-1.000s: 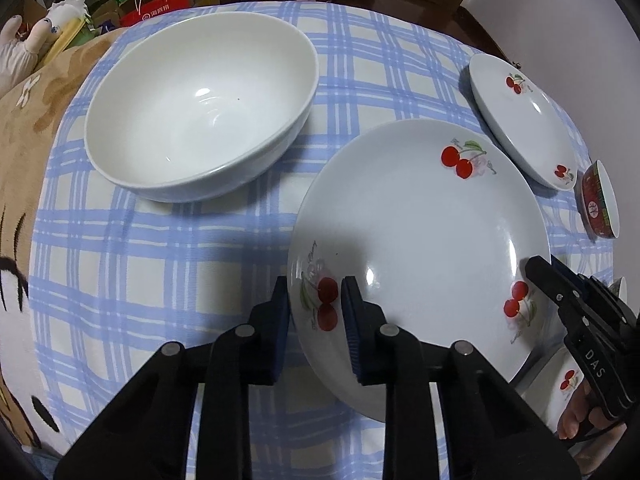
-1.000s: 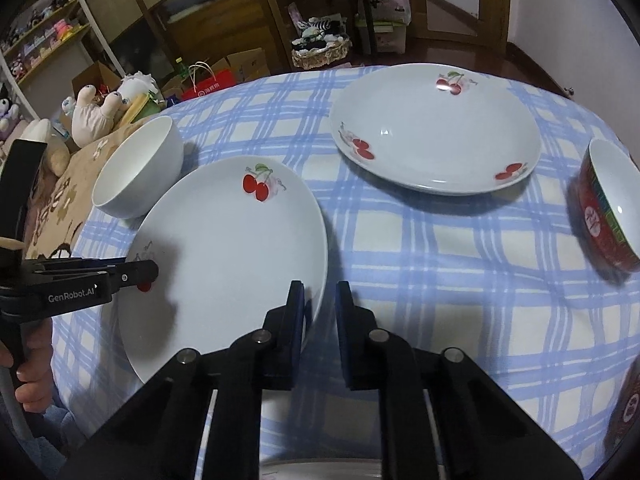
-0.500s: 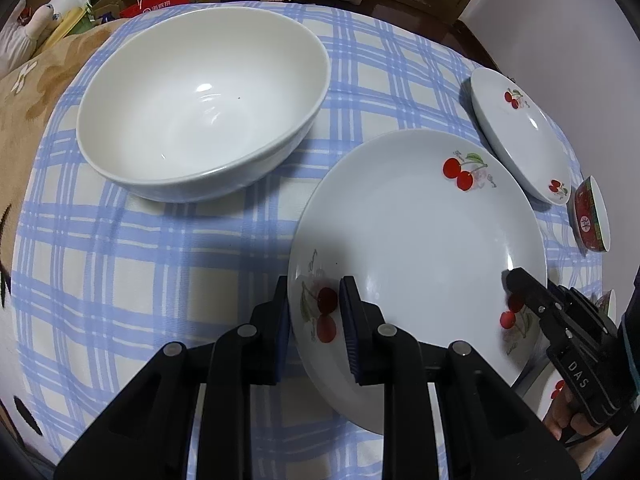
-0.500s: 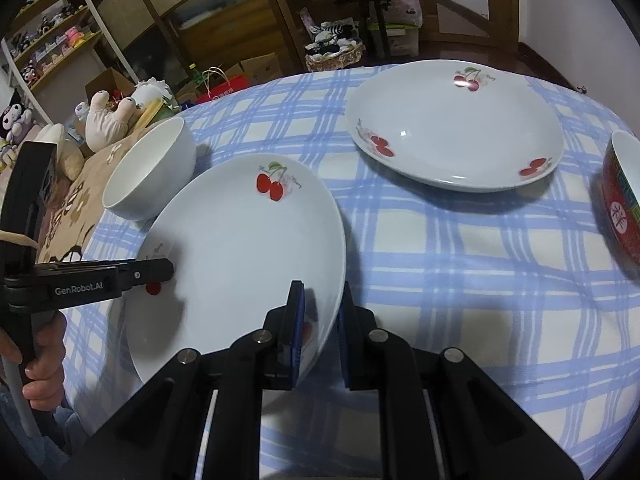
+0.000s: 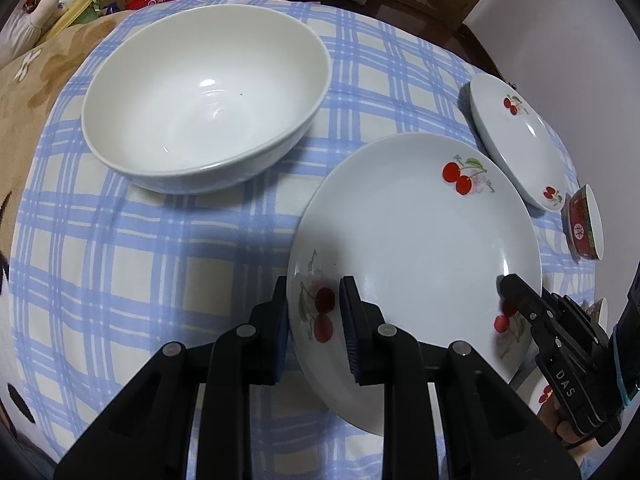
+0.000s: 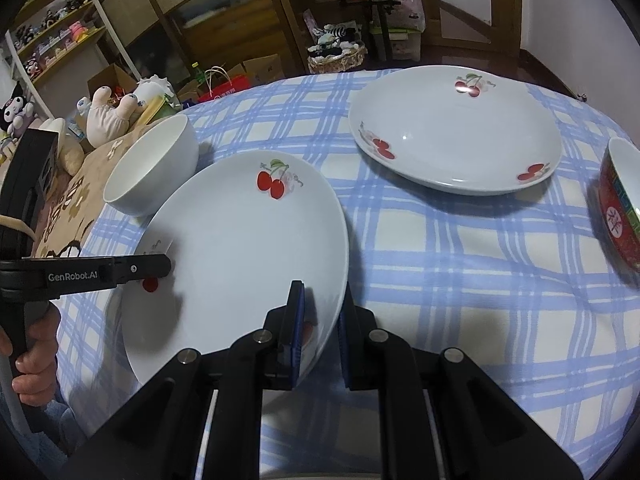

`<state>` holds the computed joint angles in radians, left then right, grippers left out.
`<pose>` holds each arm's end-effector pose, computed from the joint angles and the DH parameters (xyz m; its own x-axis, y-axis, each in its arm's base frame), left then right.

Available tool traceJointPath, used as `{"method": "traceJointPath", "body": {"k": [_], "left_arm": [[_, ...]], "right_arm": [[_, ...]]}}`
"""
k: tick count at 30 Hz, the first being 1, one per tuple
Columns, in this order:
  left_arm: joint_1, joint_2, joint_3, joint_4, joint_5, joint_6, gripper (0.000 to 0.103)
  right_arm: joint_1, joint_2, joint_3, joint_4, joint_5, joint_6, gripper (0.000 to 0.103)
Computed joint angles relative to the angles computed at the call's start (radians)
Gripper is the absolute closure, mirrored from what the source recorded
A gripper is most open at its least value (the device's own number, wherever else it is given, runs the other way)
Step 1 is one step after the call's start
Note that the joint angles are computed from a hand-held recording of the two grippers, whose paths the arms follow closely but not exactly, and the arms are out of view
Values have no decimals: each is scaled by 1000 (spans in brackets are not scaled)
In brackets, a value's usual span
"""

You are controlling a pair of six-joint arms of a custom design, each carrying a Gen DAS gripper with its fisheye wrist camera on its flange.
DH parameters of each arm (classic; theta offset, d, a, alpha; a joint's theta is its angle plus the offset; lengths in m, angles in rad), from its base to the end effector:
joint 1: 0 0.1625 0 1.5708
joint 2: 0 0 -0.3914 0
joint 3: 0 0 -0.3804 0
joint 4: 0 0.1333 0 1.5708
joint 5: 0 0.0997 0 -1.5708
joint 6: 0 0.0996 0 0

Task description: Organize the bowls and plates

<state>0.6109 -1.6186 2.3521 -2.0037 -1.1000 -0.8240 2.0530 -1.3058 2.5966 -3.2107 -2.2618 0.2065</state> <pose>-0.1702 -0.3371 0.1845 -0.8467 0.1462 -0.5116 0.2371 0.9644 -0.1168 0.2138 -0.2578 0.1366 -0.8565 0.0100 0.5160 -0.2658 0.8485 -0.4576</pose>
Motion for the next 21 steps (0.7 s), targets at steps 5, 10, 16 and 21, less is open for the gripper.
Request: {"method": "traceJointPath", "body": {"k": [5, 10, 16, 21], "left_arm": [[-25, -14, 5, 4, -7, -12, 80], [-52, -22, 6, 17, -16, -24, 80], [-84, -45, 6, 25, -22, -40, 80], [-123, -76, 8, 41, -24, -57, 80]], "right_arm": [[7, -31, 8, 17, -15, 23, 87], [29, -64, 10, 63, -39, 56, 87], [72, -117, 13, 127, -69, 97, 87], [116, -162, 10, 198, -93, 149, 87]]}}
